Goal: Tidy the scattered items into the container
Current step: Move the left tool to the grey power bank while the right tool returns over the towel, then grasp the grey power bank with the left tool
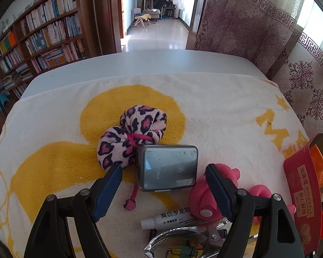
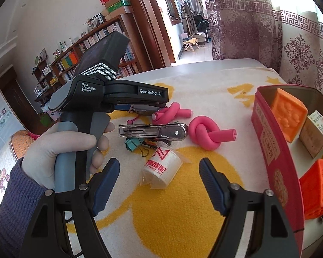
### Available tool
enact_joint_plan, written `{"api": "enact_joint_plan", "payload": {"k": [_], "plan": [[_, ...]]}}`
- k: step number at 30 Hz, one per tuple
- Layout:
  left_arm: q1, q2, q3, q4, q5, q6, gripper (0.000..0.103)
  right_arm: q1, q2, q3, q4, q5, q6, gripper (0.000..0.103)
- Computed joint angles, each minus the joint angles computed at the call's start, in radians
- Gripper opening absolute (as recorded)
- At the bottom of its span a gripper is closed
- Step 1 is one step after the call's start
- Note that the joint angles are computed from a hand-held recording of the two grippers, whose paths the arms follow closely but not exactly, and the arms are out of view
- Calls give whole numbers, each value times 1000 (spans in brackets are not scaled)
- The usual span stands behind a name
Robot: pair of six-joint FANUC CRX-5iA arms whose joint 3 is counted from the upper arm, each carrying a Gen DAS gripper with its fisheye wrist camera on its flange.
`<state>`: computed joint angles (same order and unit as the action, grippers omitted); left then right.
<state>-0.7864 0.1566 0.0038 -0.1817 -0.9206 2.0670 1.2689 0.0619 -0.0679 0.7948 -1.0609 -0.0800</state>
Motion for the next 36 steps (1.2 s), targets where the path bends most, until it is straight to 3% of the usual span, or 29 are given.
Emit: {"api": "enact_joint_plan", "payload": {"k": [6,10,12,19,36], "plan": [[-23,62,90,-96,-69,56,81,4,0,-2,8,-6,3,80],[-17,50,74,-116,-58,59,77,5,0,-4,12,-10,3,80],[3,22,27,-66,-19,33,63,4,-1,-6,10,-8,0,80],[30,-69,-80,-17,35,30,62,4,5,-7,10,-14,1,80],[109,-404,-385,71,42,-25,60,11,29,1,24,9,25,80]]}}
